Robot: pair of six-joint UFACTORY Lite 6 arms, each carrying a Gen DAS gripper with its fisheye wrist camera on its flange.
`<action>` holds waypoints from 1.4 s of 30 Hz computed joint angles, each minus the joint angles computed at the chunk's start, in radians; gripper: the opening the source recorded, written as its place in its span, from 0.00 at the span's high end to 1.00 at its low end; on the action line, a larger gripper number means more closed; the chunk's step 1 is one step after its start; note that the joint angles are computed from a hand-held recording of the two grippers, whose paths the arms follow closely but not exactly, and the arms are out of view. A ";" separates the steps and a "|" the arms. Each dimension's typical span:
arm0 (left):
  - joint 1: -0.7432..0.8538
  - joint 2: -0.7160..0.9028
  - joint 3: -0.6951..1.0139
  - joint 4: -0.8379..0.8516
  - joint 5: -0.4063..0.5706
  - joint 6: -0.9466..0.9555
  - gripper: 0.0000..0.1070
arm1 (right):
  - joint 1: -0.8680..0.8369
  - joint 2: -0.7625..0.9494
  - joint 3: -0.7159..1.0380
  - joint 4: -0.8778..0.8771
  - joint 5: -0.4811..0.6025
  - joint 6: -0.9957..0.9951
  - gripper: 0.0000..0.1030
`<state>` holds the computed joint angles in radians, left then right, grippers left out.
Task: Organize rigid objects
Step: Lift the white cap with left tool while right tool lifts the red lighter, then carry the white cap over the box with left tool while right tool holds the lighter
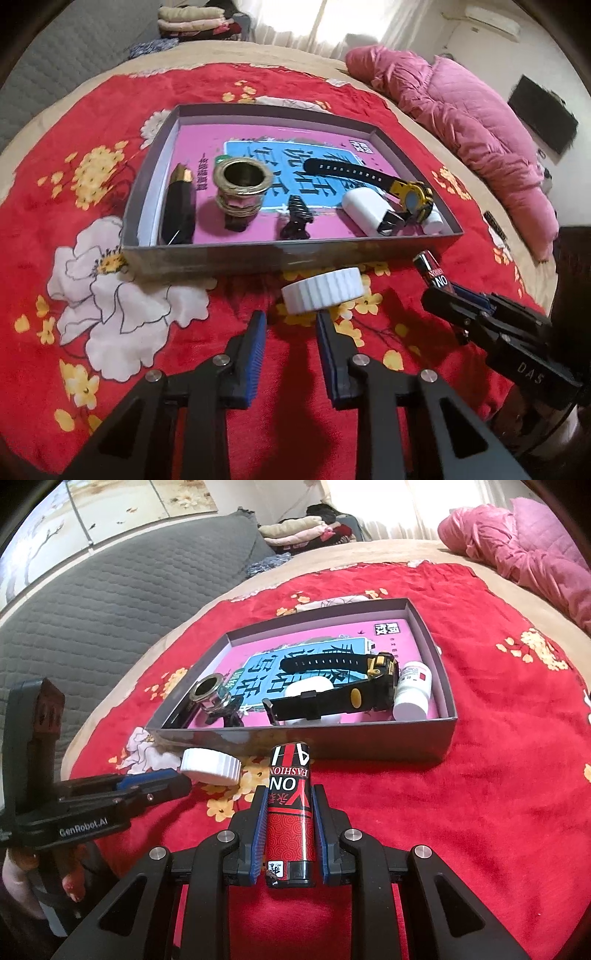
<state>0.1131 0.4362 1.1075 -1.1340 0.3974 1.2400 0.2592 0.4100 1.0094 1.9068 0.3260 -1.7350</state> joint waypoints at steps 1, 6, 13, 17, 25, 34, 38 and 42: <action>-0.009 -0.004 -0.003 -0.001 -0.014 0.008 0.73 | -0.002 0.001 0.000 0.002 0.002 0.001 0.78; -0.035 -0.012 -0.006 -0.016 -0.053 0.049 0.67 | -0.015 0.006 0.000 -0.018 0.021 0.027 0.78; -0.041 -0.023 -0.003 -0.058 -0.074 0.182 0.59 | -0.017 0.005 0.001 -0.026 0.024 0.034 0.78; -0.029 0.006 0.042 -0.015 -0.027 0.200 0.58 | -0.023 0.010 0.002 -0.036 0.030 0.055 0.78; -0.035 0.092 0.161 0.125 0.027 0.148 0.58 | -0.041 0.035 0.018 -0.073 0.044 0.114 0.78; -0.058 0.190 0.265 0.232 0.103 0.121 0.58 | -0.062 0.067 0.038 -0.123 0.065 0.184 0.78; -0.059 0.210 0.290 0.229 0.127 0.128 0.67 | -0.066 0.075 0.041 -0.119 0.068 0.186 0.78; -0.041 0.253 0.352 0.232 0.197 0.089 0.71 | -0.066 0.083 0.049 -0.120 0.068 0.188 0.78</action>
<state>0.0725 0.6894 1.4593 -0.9020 0.5946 1.3295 0.1935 0.4931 1.0582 1.7873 0.3945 -1.5468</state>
